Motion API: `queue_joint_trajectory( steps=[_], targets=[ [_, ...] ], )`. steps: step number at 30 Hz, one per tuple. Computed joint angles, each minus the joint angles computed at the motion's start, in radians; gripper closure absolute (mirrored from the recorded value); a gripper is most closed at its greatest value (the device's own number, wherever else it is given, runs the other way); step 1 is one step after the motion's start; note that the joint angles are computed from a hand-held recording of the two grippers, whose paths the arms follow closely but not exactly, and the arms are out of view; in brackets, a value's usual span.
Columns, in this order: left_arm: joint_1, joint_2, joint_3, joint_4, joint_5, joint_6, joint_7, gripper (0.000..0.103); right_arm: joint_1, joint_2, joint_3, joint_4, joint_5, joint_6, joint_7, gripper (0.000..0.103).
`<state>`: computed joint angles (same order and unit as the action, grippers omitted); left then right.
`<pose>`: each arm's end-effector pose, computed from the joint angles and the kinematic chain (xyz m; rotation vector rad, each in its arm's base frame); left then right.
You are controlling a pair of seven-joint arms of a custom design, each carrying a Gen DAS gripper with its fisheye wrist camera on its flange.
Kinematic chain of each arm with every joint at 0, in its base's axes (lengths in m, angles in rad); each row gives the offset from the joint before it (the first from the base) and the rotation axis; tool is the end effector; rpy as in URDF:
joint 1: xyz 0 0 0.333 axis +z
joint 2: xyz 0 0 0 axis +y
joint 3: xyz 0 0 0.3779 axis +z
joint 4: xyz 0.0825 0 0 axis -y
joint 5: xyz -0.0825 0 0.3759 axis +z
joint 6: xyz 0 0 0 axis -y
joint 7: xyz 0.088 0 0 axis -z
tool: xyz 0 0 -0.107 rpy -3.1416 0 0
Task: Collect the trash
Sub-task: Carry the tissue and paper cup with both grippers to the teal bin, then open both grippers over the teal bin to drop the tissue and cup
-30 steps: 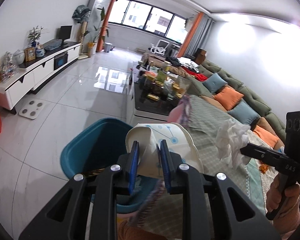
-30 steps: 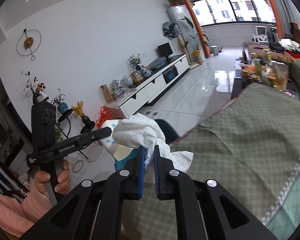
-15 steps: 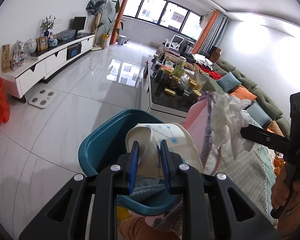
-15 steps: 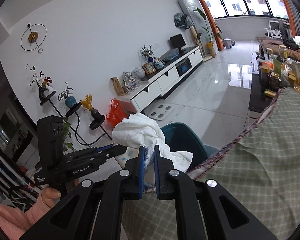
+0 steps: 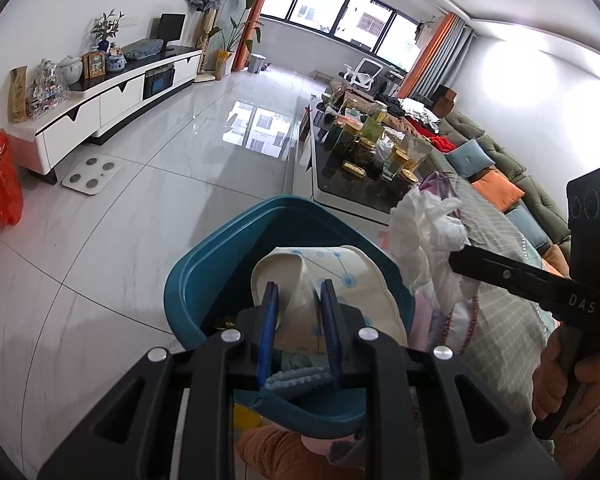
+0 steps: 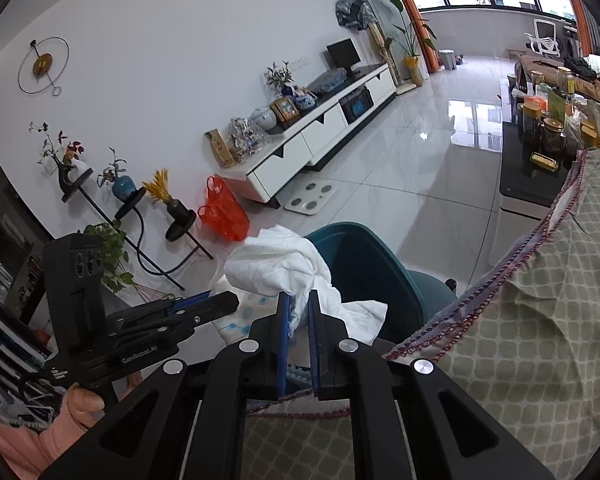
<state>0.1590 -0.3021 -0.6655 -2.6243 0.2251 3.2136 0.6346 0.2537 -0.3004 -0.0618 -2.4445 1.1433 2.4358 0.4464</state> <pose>0.3703 -0.2519 0.4877 -1.9792 1.7212 -1.0881 0.4353 0.0848 0.5076 -1.9377 1.1442 0.0447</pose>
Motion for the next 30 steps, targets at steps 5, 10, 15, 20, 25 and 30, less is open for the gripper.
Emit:
queue_joint_trajectory(
  steps=[5,10,15,20,25,30],
  targets=[
    [0.033,0.011,-0.028,0.015,0.016,-0.021,-0.017,0.08,-0.001,0.033,0.016,0.01,-0.037,0.025,0.046,0.091],
    [0.058,0.029,-0.059,0.04,0.055,-0.045,-0.055,0.08,0.001,0.053,0.022,0.015,-0.064,0.039,0.092,0.091],
    [0.066,0.049,-0.054,0.052,0.117,-0.047,-0.102,0.079,0.002,0.059,0.022,0.023,-0.07,0.04,0.112,0.072],
    [0.044,0.057,-0.028,0.055,0.147,-0.051,-0.129,0.073,0.003,0.052,0.017,0.015,-0.06,0.042,0.108,0.067],
    [0.049,0.042,-0.029,0.043,0.164,-0.029,-0.155,0.055,-0.001,0.025,0.007,-0.006,-0.052,0.033,0.09,0.063],
    [0.053,0.002,-0.048,0.03,0.13,0.001,-0.133,0.042,-0.007,-0.027,-0.011,-0.037,-0.043,0.021,0.063,0.059]
  ],
)
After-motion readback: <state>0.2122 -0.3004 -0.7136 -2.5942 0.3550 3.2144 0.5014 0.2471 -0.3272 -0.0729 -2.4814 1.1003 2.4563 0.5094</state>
